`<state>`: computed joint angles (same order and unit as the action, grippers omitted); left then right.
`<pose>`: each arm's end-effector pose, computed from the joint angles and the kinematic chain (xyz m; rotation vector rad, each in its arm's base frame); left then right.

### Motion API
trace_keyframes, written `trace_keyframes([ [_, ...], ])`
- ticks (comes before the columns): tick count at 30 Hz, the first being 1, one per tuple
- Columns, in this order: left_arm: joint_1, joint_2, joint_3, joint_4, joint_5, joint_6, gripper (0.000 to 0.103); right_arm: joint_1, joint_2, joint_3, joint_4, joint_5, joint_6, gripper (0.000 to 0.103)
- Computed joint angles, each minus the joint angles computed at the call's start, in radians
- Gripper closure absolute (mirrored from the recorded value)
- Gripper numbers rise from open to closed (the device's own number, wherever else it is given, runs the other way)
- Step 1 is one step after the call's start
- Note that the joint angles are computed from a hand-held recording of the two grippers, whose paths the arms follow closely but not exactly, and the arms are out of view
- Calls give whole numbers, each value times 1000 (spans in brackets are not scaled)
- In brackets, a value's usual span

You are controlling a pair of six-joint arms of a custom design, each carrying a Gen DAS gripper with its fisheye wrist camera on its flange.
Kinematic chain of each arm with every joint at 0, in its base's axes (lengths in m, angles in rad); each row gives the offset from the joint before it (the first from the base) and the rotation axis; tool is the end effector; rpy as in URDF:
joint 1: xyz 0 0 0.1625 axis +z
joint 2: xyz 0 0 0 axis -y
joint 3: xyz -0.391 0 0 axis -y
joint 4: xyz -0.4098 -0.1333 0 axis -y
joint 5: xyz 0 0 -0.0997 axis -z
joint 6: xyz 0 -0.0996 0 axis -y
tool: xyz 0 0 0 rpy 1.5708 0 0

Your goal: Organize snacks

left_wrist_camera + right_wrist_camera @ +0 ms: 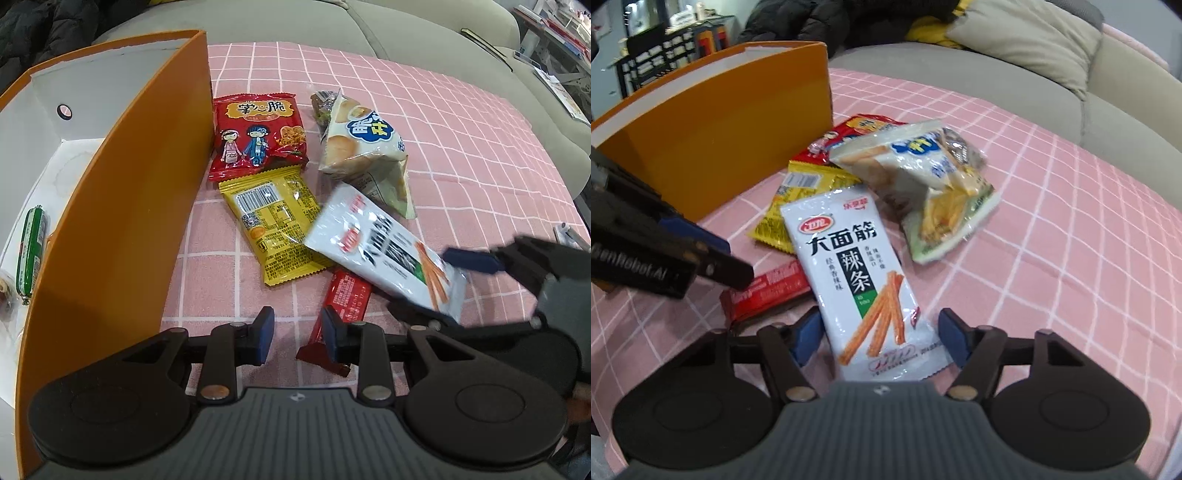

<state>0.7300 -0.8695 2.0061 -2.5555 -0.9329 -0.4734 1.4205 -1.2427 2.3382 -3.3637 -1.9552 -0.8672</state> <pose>-0.2524 -0.4844 -0.0047 0.5234 2.4699 -0.3570 0.0276 -0.4585 0.1615 0.6899 -2.3306 0.5400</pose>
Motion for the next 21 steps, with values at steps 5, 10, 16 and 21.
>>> trace_keyframes([
  [5,-8,1,13,-32,-10,25,67,54,6,46,-83,-159,180,40],
  [10,-21,12,23,-63,-14,91,66,103,-17,87,-58,-269,352,39],
  [16,-26,20,29,-82,-11,151,59,82,-71,129,-70,-180,278,27],
  [21,-15,39,8,-78,-38,207,58,46,-75,117,-70,-94,108,25],
])
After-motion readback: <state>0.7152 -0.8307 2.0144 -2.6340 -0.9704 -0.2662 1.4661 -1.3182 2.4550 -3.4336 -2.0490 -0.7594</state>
